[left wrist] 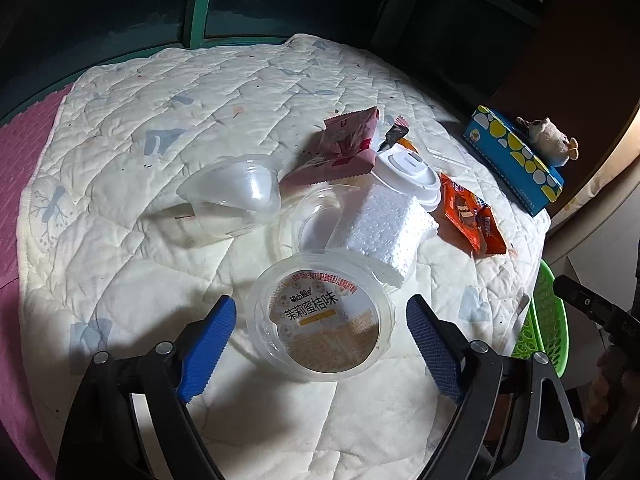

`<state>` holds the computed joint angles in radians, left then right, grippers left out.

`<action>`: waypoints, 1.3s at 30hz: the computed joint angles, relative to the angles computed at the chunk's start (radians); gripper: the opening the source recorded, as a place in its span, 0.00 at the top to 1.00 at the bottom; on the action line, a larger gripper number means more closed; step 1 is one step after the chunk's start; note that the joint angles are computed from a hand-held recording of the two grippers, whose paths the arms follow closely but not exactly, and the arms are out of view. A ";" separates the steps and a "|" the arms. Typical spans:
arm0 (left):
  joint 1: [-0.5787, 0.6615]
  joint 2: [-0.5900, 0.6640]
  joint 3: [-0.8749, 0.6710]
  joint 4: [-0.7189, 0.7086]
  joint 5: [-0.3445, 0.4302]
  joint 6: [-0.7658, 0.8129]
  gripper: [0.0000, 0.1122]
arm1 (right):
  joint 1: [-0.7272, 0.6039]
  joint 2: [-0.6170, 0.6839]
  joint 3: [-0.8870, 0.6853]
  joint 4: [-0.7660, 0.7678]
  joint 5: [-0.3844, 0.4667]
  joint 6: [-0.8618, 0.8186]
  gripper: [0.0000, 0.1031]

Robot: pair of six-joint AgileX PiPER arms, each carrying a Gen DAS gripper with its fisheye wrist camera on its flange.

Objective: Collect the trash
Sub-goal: 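Grasp the round labeled container with the left gripper while the right gripper grasps the orange wrapper, then drop the orange wrapper into the green basket with the right gripper while the left gripper holds the container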

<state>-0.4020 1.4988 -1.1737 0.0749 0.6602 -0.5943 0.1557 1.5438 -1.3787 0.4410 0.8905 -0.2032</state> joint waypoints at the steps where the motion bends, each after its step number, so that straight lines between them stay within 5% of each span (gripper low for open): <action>1: 0.004 0.003 -0.001 -0.022 -0.002 0.020 0.34 | 0.000 0.016 -0.014 0.006 0.003 0.005 0.32; 24: -0.009 -0.114 0.057 0.008 0.001 -0.010 0.40 | 0.056 0.395 -0.401 -0.100 0.025 0.199 0.50; 33: -0.029 -0.109 0.026 0.010 0.005 -0.017 0.40 | 0.054 0.362 -0.341 -0.116 -0.032 0.172 0.75; 39: -0.052 -0.093 -0.007 0.007 0.010 -0.019 0.40 | 0.037 0.278 -0.249 -0.086 -0.082 0.119 0.78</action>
<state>-0.4540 1.4059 -1.1807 0.0820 0.6705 -0.6137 0.1928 1.8213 -1.6279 0.3550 0.8081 -0.0842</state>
